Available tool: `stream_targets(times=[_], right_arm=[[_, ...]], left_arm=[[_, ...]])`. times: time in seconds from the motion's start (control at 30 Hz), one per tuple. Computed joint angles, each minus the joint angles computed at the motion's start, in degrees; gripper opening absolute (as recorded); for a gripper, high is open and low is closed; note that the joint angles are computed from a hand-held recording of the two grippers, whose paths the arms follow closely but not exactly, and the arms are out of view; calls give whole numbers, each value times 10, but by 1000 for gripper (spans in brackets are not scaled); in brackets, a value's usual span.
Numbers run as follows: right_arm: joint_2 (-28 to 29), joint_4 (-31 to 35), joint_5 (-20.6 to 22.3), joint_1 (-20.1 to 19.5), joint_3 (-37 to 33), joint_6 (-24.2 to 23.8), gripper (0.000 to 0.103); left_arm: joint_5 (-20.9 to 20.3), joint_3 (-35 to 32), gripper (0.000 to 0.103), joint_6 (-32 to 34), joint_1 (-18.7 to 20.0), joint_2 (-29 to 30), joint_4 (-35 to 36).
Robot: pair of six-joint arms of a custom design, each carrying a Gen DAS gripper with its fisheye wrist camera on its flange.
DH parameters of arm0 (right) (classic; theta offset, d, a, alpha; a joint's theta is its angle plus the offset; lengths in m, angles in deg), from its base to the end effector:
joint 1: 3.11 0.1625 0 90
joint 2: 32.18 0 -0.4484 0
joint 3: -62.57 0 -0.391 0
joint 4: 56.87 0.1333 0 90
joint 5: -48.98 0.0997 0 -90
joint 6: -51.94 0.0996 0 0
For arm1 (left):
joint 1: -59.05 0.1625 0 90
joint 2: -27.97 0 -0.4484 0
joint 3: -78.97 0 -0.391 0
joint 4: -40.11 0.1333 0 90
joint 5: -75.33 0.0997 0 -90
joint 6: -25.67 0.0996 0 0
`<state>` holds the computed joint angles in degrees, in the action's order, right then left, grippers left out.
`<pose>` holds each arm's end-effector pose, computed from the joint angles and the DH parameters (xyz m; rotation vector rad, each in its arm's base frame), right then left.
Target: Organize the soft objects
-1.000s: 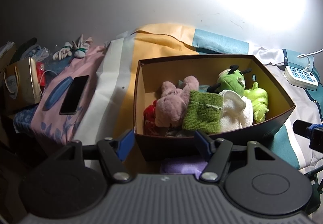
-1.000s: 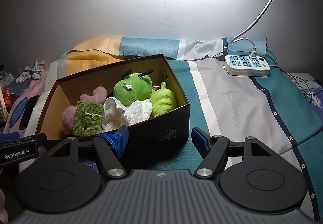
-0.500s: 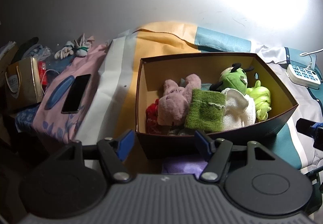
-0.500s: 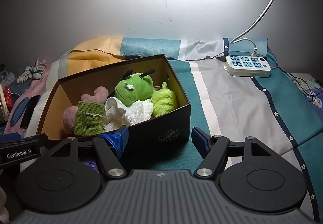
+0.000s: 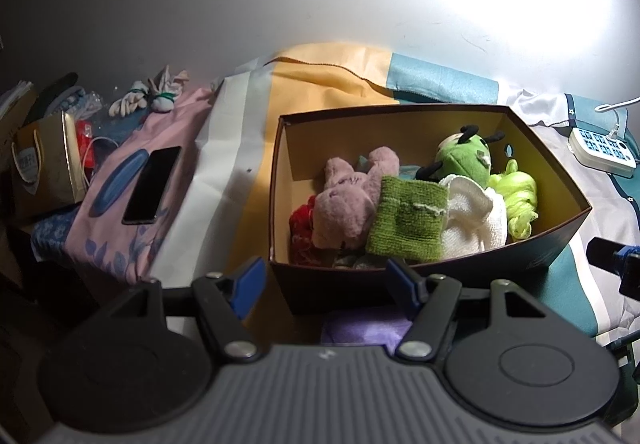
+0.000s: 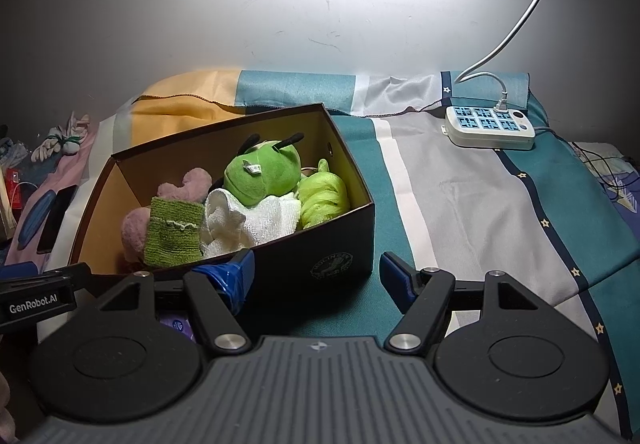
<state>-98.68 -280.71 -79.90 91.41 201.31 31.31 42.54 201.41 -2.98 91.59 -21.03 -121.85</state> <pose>0.1032 -0.4068 0.2522 0.0259 -2.1431 1.1342 -0.3081 -0.4540 0.0696 0.5791 2.1905 -0.8221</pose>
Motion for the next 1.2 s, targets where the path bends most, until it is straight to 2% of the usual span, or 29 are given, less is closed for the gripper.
stream_targets(times=[0.43, 0.83, 1.07, 1.2], right_arm=[[-2, 6, 5, -3, 1, 2, 55], [-2, 9, -8, 0, 0, 4, 55], [3, 16, -40, 6, -4, 16, 55], [-1, 25, -43, 9, 0, 25, 55]], left_arm=[[-1, 1, 68, -1, 1, 0, 0], [-4, 2, 68, -5, -2, 0, 2], [-7, 9, 68, -11, -4, -5, 7], [-6, 17, 68, -16, -10, -7, 10]])
